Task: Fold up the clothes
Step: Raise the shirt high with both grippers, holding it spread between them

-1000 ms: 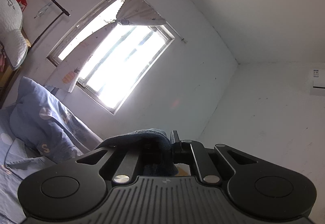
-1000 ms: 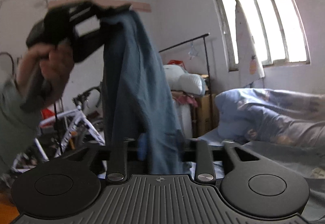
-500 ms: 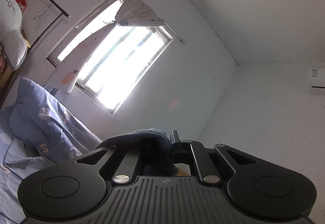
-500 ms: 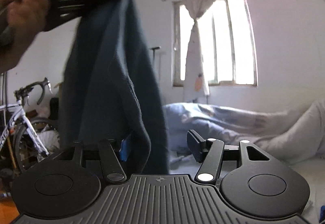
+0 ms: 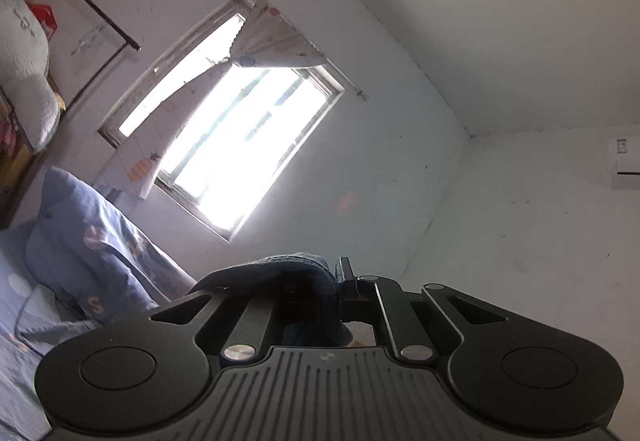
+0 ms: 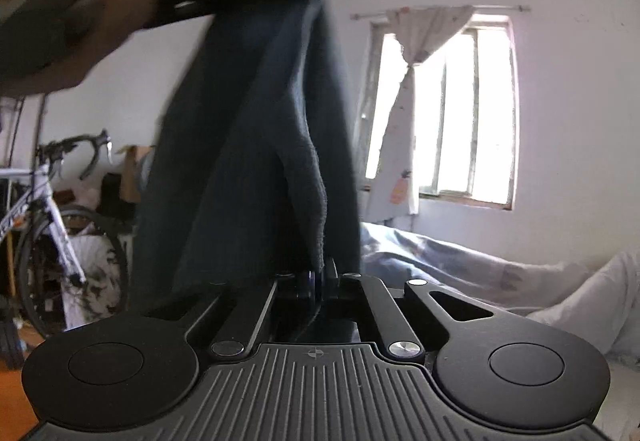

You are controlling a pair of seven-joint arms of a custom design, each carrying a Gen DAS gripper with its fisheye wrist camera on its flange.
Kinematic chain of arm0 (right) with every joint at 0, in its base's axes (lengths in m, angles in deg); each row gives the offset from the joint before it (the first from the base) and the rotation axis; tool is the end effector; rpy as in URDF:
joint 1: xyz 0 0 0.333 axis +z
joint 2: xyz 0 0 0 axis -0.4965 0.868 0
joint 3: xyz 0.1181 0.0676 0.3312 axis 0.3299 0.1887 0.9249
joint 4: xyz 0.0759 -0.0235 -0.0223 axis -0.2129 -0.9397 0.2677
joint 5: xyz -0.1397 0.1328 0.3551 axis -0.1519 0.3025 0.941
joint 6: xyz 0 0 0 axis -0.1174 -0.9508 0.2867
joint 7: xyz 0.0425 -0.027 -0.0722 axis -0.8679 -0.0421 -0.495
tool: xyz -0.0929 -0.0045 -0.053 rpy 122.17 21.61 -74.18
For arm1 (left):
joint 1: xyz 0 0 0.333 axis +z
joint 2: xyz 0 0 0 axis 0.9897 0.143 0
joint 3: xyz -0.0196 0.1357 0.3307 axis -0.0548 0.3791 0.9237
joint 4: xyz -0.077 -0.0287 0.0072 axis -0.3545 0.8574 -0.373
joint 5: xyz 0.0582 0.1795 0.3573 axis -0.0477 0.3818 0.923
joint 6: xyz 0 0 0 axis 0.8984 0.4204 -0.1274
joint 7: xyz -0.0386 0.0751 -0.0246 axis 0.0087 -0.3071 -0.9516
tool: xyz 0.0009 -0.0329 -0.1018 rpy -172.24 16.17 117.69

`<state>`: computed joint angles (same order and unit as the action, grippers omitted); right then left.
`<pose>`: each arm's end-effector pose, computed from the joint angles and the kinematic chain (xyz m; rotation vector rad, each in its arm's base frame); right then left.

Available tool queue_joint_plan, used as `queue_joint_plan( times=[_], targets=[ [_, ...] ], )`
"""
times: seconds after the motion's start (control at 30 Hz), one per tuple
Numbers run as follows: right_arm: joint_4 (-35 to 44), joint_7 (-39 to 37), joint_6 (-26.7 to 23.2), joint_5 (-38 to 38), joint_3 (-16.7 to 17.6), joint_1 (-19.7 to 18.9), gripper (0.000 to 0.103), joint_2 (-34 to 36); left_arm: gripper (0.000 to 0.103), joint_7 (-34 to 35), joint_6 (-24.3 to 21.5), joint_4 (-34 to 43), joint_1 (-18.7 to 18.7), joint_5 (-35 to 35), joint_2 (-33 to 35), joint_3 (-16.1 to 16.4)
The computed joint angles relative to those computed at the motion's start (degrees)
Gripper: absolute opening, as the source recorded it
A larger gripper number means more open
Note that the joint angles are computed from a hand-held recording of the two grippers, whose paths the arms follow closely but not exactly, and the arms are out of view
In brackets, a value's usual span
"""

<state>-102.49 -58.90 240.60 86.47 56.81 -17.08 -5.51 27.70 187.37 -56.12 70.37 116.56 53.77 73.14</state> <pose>0.6734 0.2003 0.7254 -1.4833 0.6753 -0.8775 0.6930 -0.2230 0.7993 -1.2961 1.0641 -2.0309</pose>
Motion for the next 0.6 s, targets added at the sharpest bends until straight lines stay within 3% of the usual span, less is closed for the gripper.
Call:
queue_joint_plan(
  times=[0.07,0.13,0.27,0.37,0.53,0.6],
  targets=[
    [2.2,0.0,1.3,-0.4,-0.4,-0.2,0.003,0.8,0.013,-0.9,1.0,-1.4,-2.4,-1.9,-0.9,4.8],
    [4.9,-0.2,2.6,-0.9,-0.5,-0.7,0.003,1.7,0.013,-1.4,2.2,-3.0,-6.2,-5.3,-1.6,11.6],
    [11.4,-0.9,4.6,-2.7,0.1,-2.2,0.003,3.7,0.013,1.5,2.2,-5.0,-13.3,-12.1,-2.1,22.7],
    [16.5,-0.2,4.7,-6.2,0.8,-3.5,0.003,5.1,0.012,4.0,0.7,-4.9,-16.5,-14.0,-2.2,27.3],
    [21.9,-7.1,3.1,-6.6,4.0,-6.9,0.003,4.5,0.010,5.6,0.7,-2.8,-17.9,-13.7,-2.2,28.6],
    [22.7,-13.3,3.0,-2.7,5.5,-8.3,0.003,3.1,0.010,6.6,1.5,-1.4,-18.7,-14.1,-1.9,29.5]
  ],
)
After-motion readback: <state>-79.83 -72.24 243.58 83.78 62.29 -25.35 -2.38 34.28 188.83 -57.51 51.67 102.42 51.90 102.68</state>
